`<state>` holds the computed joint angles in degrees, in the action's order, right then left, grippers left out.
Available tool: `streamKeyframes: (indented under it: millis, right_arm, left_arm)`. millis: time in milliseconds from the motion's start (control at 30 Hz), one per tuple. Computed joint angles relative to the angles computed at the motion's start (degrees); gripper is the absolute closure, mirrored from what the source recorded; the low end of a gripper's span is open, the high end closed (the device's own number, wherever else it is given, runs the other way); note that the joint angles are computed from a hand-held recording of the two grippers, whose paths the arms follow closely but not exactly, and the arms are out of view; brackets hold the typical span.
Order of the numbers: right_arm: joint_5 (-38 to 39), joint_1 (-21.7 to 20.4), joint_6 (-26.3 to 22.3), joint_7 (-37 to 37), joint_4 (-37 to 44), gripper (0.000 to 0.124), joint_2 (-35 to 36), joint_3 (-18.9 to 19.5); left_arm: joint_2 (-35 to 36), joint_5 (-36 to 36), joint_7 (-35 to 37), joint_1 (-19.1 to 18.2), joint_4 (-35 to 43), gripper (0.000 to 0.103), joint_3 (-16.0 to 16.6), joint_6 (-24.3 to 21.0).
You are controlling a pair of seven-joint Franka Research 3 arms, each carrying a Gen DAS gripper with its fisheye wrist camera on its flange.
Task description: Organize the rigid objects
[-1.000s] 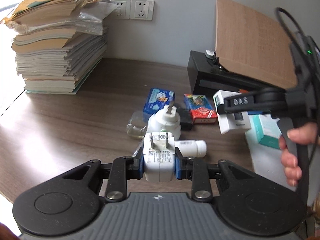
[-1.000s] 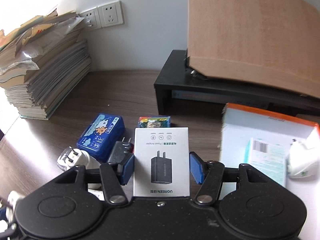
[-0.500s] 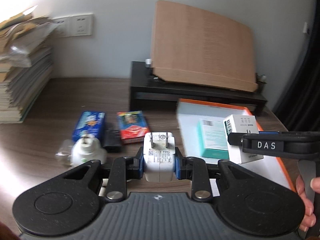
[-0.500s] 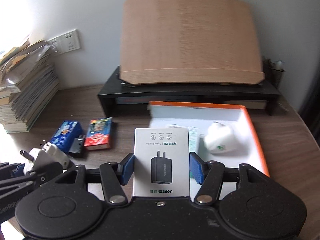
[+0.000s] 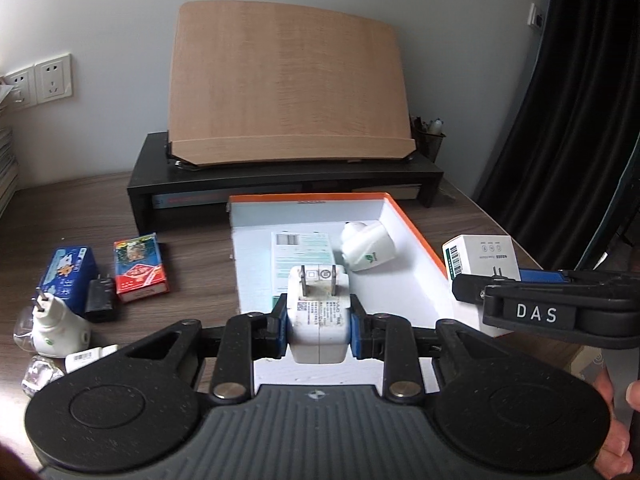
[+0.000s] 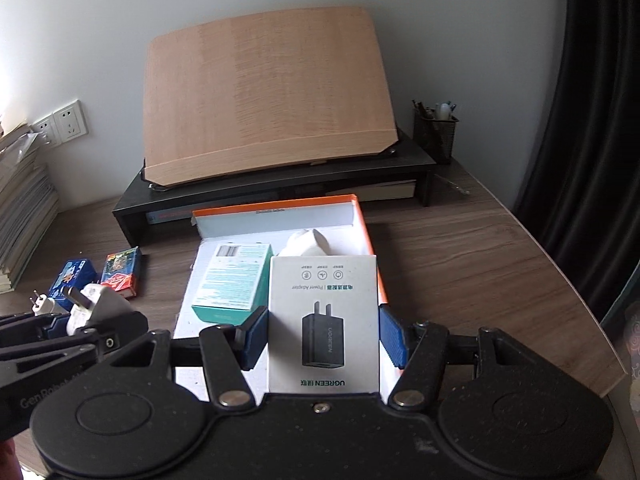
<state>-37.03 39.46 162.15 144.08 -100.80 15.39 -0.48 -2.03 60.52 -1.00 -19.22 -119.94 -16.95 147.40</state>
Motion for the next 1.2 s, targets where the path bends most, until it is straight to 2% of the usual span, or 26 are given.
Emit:
streamKeyframes:
  millis: [467,1200]
  right_arm:
    - [0.0,-1.8,2.2,-0.5,-3.0,0.053,-1.8,0.6]
    - [3.6,-1.1,2.7,-4.3,-2.3,0.053,-0.6,-0.3]
  left_arm:
    - [3.4,-1.1,1.8,-1.9,3.7,0.074,0.6,-1.3]
    - [4.6,-4.5,4.6,-2.7,5.1,0.074,1.1,-3.1]
